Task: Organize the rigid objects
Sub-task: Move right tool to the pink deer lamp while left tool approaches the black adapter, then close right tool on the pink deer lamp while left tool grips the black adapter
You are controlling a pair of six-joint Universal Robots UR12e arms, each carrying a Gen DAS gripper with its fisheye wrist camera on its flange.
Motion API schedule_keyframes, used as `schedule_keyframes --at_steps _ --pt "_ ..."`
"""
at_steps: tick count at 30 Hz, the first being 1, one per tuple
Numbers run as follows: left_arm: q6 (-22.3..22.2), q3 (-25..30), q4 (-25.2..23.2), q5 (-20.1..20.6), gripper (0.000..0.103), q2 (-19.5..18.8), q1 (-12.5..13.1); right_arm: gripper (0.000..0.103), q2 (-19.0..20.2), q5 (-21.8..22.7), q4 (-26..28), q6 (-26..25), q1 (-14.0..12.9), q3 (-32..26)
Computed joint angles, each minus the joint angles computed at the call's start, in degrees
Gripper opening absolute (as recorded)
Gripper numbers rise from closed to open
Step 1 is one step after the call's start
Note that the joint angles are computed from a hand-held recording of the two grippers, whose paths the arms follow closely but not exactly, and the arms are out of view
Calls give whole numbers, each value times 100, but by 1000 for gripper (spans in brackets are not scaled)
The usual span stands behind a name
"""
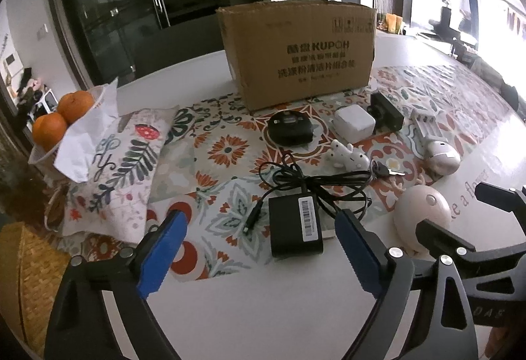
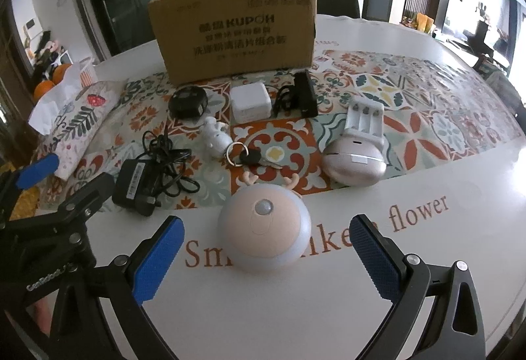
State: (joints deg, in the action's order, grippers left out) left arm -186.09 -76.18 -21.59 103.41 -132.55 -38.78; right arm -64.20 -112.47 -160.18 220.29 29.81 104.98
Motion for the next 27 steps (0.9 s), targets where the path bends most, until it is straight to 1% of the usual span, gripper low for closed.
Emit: schedule_keyframes --at_steps 3,6,8,12,17,20,23,24,25,27 --pt "15 78 -92 -107 88 -62 24 101 40 -47 -31 -5 -3 -20" --pt "-31 164 -231 -230 84 -121 51 101 74 20 -44 -8 -27 -44" --pt "-50 207 -276 -245 82 -158 58 101 104 26 -54 -21 -29 -65" --pt "-62 293 -411 -338 76 -223 78 99 171 75 -58 -69 -40 -112" --pt "-173 366 -458 -414 74 -271 93 95 222 93 -65 -47 -62 -125" --pt "-258 382 -512 -544 71 -261 112 94 221 182 -90 31 -100 -107" --pt "-234 385 -466 -528 71 -263 105 93 220 199 -145 64 -110 -95" --pt "-223 402 -507 -558 69 -266 110 93 223 194 -159 53 -108 -96" --pt "-234 408 -551 -659 63 -258 125 92 228 204 -172 33 -110 -98" --pt "-301 403 -579 -755 62 -245 137 91 228 282 -193 25 -129 -91"
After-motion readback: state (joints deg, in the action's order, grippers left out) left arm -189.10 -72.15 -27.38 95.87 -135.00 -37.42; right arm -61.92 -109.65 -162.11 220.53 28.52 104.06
